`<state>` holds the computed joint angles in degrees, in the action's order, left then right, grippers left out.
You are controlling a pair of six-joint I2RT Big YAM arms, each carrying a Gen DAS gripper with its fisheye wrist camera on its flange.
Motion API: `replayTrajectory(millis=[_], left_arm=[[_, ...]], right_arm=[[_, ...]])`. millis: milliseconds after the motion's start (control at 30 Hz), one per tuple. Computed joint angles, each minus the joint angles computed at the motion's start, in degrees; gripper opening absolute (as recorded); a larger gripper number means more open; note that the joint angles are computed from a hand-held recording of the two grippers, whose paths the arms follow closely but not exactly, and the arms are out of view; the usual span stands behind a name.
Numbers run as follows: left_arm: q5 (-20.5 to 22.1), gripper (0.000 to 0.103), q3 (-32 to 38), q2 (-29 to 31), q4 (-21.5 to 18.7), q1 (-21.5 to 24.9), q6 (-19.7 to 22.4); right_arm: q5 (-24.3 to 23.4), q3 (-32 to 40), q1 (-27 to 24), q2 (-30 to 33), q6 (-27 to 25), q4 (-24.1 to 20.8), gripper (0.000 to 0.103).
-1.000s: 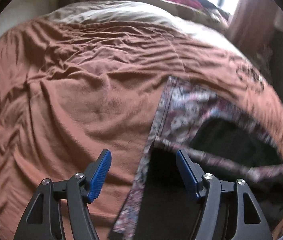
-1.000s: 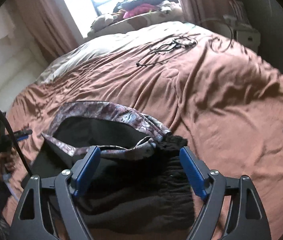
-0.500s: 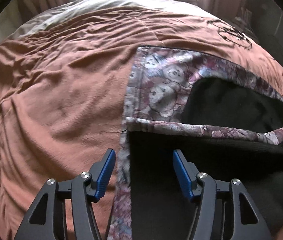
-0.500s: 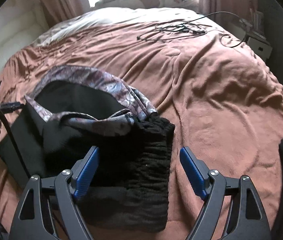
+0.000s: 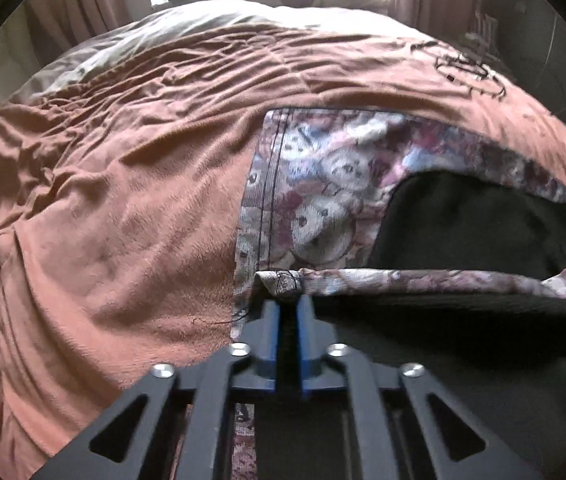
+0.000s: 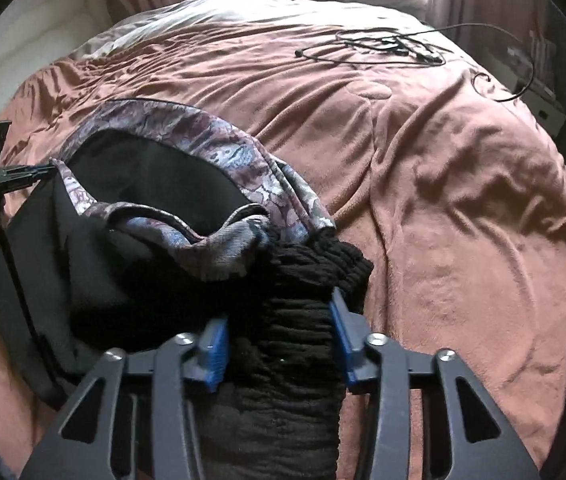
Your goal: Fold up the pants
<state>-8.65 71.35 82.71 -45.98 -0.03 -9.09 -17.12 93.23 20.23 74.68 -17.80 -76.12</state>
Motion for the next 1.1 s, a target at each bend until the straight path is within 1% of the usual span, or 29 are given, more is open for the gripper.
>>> replayTrajectory(millis=[67, 133, 200, 267, 367, 500, 667, 833, 1100], left_arm=[[-1.49, 0.005, 0.00, -1.18, 0.30, -0.29, -0.19], [-3.02, 0.005, 0.55, -2.12, 0.08, -0.40, -0.49], [-4.21, 0.005, 2.31, -2.26, -1.20, -0.04, -1.73], [-4.05, 0.005, 4.01, -1.75, -2.11, 0.66, -3.07], [-5.08, 0.005, 8.00, 0.72, -4.42, 0.59, -4.40], [-8.08, 0.005, 13.50, 5.29, -6.71, -0.31, -3.98], [-8.63, 0.005, 18.51, 10.21, -8.64, -0.14, -4.54], [-9.69, 0.005, 23.08, 15.10, -9.26, -0.02, -4.63], [-8.46, 0.005, 29.01, 20.62, -10.76, 0.49, -5.63]], right_arm=[[0.20, -0.72, -0.45, -1.19, 0.39, 1.36, 0.031], [0.21, -0.86, -0.76, -1.97, 0.94, 1.82, 0.030], [-0.05, -0.63, -1.34, -2.45, 1.87, 2.13, 0.028], [-0.05, 0.00, -1.70, -2.31, 3.06, 2.08, 0.028], [0.57, 0.81, -1.34, -1.67, 4.21, 1.86, 0.028], [1.83, 1.54, -0.60, 0.09, 6.12, 1.52, 0.028], [1.27, 4.16, -0.85, 3.62, 8.42, 0.75, 0.028], [1.21, 5.42, -0.74, 6.00, 9.29, 1.39, 0.029], [0.66, 7.04, -1.02, 8.54, 9.90, 2.12, 0.030]])
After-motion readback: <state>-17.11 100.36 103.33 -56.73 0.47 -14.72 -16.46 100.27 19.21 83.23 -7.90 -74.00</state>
